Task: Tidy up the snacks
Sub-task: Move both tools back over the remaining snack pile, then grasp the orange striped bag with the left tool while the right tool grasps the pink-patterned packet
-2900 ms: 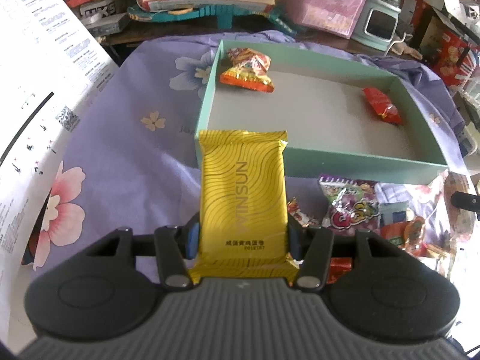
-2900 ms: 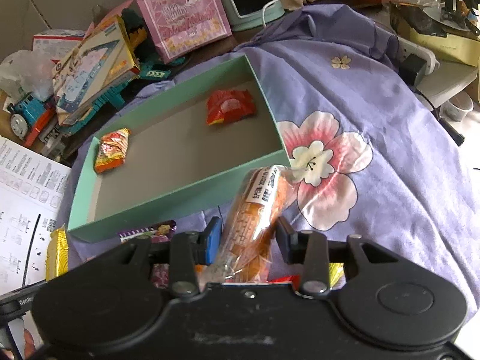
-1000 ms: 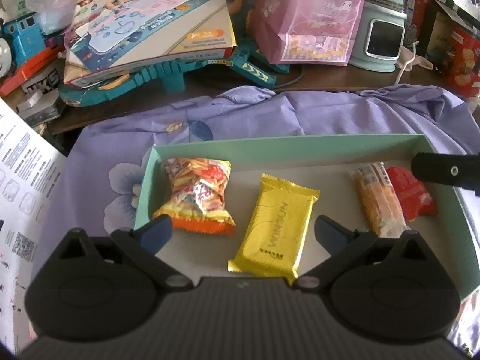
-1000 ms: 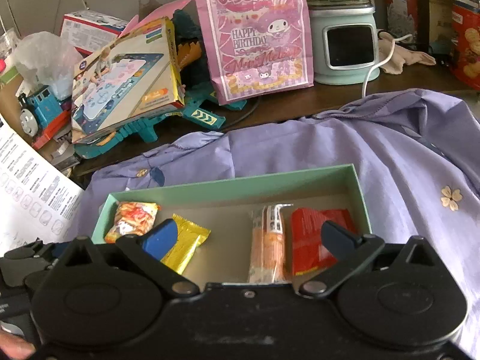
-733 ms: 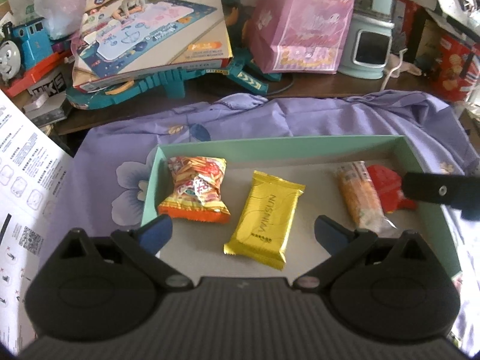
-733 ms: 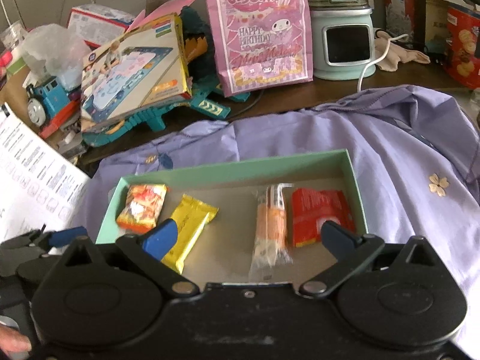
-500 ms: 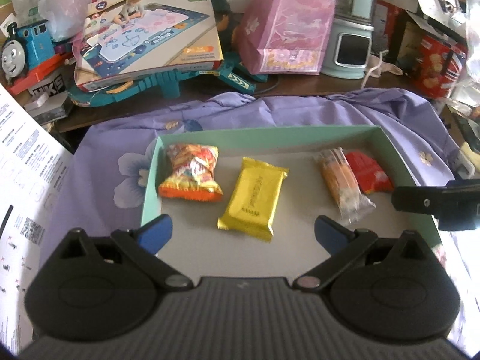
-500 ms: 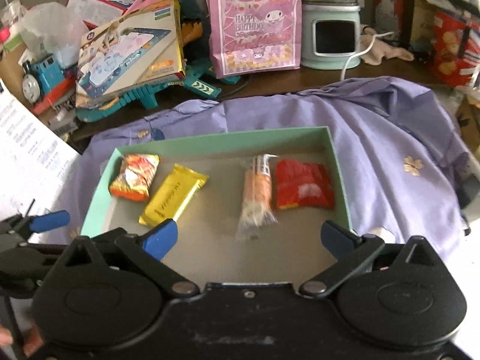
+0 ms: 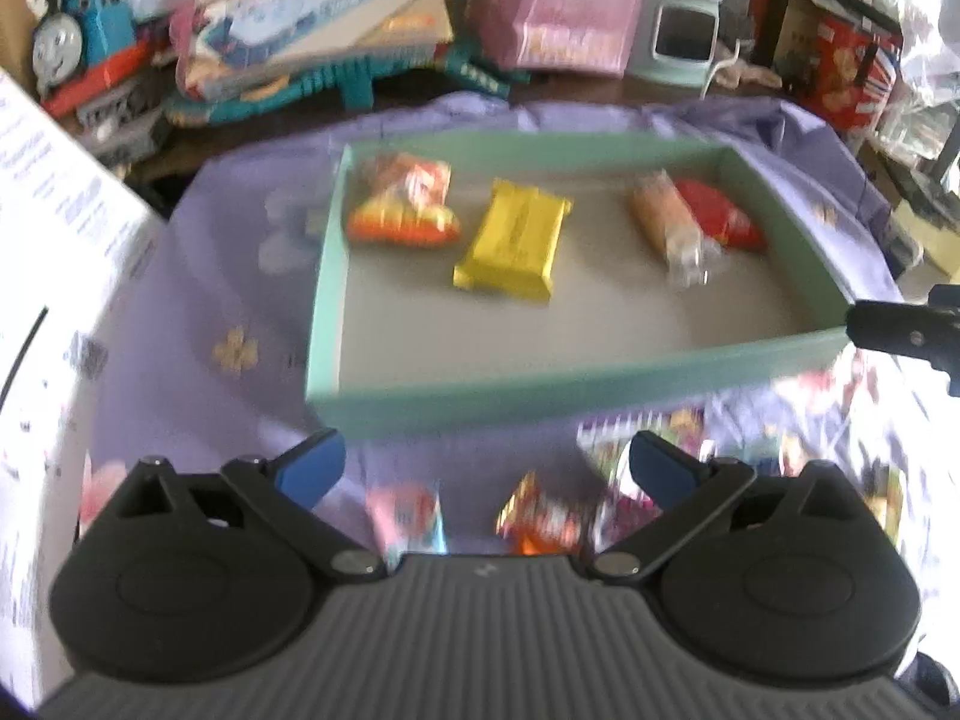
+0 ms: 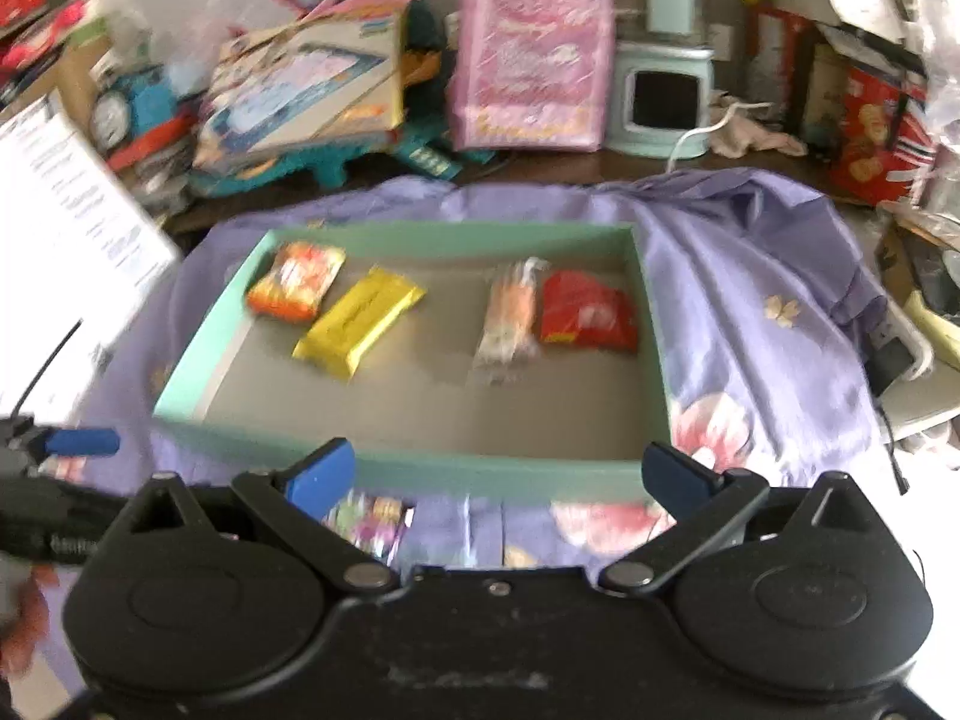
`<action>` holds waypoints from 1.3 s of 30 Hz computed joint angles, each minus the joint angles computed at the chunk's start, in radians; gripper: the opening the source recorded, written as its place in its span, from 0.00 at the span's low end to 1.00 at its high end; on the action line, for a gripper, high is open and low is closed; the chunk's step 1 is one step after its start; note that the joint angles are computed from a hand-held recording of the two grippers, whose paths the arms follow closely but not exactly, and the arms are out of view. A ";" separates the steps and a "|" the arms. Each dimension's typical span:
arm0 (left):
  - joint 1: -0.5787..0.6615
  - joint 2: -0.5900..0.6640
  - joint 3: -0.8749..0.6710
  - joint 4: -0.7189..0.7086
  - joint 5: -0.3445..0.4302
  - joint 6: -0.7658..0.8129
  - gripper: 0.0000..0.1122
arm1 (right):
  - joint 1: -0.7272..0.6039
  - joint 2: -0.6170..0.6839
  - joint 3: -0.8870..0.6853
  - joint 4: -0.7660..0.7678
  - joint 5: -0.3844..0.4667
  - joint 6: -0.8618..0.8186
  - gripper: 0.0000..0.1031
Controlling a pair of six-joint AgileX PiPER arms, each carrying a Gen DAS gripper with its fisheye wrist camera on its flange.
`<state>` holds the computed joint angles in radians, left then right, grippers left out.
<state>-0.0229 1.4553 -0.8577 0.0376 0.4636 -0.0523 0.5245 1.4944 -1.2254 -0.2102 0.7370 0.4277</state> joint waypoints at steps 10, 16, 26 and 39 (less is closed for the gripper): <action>0.062 -0.075 0.224 -0.099 -0.073 0.166 0.92 | -0.041 -0.140 0.214 0.219 -0.013 -0.117 1.00; 0.100 -0.091 0.302 -0.216 -0.104 0.355 0.92 | -0.053 -0.181 0.308 0.334 -0.053 -0.230 0.81; 0.081 -0.047 0.342 -0.192 -0.165 0.380 0.75 | -0.011 -0.117 0.344 0.346 -0.110 -0.294 0.68; 0.079 -0.168 0.420 -0.262 -0.092 0.449 0.63 | 0.123 -0.155 0.381 0.247 -0.073 -0.258 0.68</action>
<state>0.0565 1.2871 -0.4374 -0.2247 0.3712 0.3970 0.6472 1.3389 -0.8447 0.0367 0.6645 0.1702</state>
